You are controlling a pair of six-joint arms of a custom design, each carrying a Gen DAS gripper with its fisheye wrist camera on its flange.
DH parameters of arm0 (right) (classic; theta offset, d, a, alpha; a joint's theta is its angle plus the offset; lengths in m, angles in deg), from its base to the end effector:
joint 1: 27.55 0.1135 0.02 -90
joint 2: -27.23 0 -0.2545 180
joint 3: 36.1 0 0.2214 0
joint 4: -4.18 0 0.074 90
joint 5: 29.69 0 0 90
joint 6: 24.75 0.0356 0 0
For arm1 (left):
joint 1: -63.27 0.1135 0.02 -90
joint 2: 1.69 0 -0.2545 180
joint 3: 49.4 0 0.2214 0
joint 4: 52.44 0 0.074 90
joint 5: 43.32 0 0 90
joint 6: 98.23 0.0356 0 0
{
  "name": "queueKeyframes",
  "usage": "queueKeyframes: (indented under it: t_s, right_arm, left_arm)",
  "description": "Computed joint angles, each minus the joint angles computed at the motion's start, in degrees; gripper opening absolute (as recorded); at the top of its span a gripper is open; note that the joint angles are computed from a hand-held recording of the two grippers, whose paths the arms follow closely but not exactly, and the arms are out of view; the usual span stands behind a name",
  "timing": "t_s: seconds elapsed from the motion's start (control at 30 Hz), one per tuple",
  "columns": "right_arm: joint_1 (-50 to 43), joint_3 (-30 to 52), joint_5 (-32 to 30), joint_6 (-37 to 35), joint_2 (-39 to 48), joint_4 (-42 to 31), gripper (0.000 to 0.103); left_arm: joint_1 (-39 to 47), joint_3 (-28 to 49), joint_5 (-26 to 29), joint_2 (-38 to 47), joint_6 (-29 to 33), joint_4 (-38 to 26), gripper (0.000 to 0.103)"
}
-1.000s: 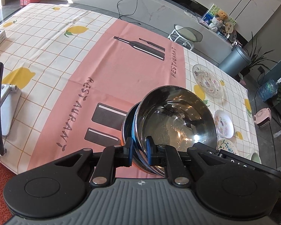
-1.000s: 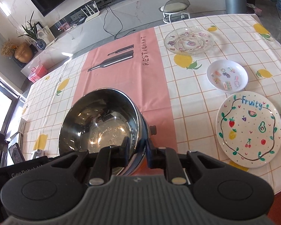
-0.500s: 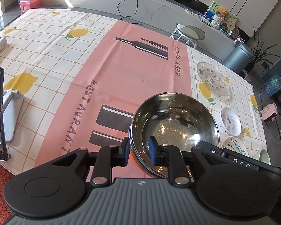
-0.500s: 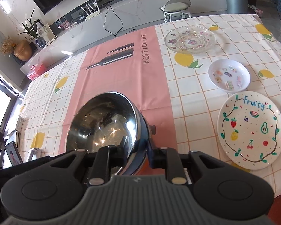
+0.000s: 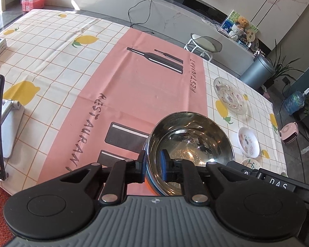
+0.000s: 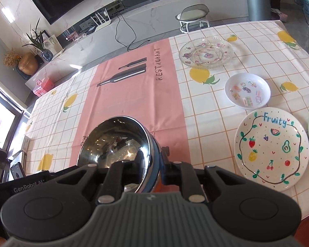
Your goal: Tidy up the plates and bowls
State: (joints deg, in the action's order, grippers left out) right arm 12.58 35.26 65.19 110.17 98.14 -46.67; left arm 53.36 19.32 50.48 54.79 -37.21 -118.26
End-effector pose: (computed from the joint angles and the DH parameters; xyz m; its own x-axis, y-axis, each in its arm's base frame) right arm 0.1762 0.1446 0.2714 -0.8413 0.2110 -0.4976 -0.0094 0.9149 0.4037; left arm 0.1580 -0.0300 0.2845 -0.7954 -0.3518 -0.4935 -0.1999 0.9210 -0.3343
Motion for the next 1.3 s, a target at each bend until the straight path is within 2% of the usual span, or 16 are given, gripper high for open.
queueKeyframes:
  t_s: [0.03,0.23,0.37,0.57,0.6,0.63,0.7,0.83,1.0,1.2,1.27,1.3]
  right_arm:
    - [-0.4,-0.37,-0.69,0.09,-0.05,0.43,0.007]
    - [-2.54,-2.66,-3.93,0.99,-0.55,2.76,0.006]
    - [-2.92,-3.36,-4.74,1.59,-1.44,3.09,0.01]
    - [-3.57,-2.6,-1.42,-2.14,-7.96,-0.21,0.012]
    - [-4.82,-2.76,-1.81,-2.6,-9.36,-0.82,0.014]
    - [-6.13,-2.95,-2.45,-2.88,-10.67,-1.38,0.02]
    - [-10.31,-3.81,-4.96,-4.0,-14.12,-2.37,0.028]
    - [-19.23,-4.23,-8.73,-8.58,-19.49,-6.63,0.032]
    - [-31.76,-4.47,-10.09,-17.28,-24.19,-12.2,0.038]
    - [-52.95,-7.27,-14.13,-31.09,-26.76,-14.58,0.039]
    - [-61.68,-8.5,-17.33,-35.89,-26.41,-14.43,0.041]
    - [-65.61,-8.92,-19.12,-37.81,-25.67,-14.2,0.044]
  left_arm:
    - [-0.07,-0.18,-0.14,-0.06,-0.08,0.06,0.013]
    - [0.85,0.36,0.53,-0.31,0.05,-0.54,0.01]
    - [-1.67,1.58,-3.97,-0.63,-1.59,-1.4,0.014]
    - [-8.72,4.23,-9.14,-3.19,-3.26,-0.34,0.025]
    - [-11.0,4.87,-9.54,-3.2,-3.94,0.5,0.028]
    - [-12.93,5.3,-9.8,-3.16,-4.5,1.27,0.029]
    - [-17.45,6.37,-10.56,-2.27,-5.47,2.96,0.029]
    - [-26.0,7.49,-11.63,1.41,-6.92,7.59,0.034]
    - [-34.16,10.62,-11.74,10.67,-7.07,11.11,0.035]
    - [-40.36,14.52,-10.12,20.8,-7.57,15.05,0.035]
    - [-41.58,15.67,-9.32,23.85,-7.72,16.85,0.035]
    - [-42.1,15.76,-8.94,24.91,-7.93,18.0,0.04]
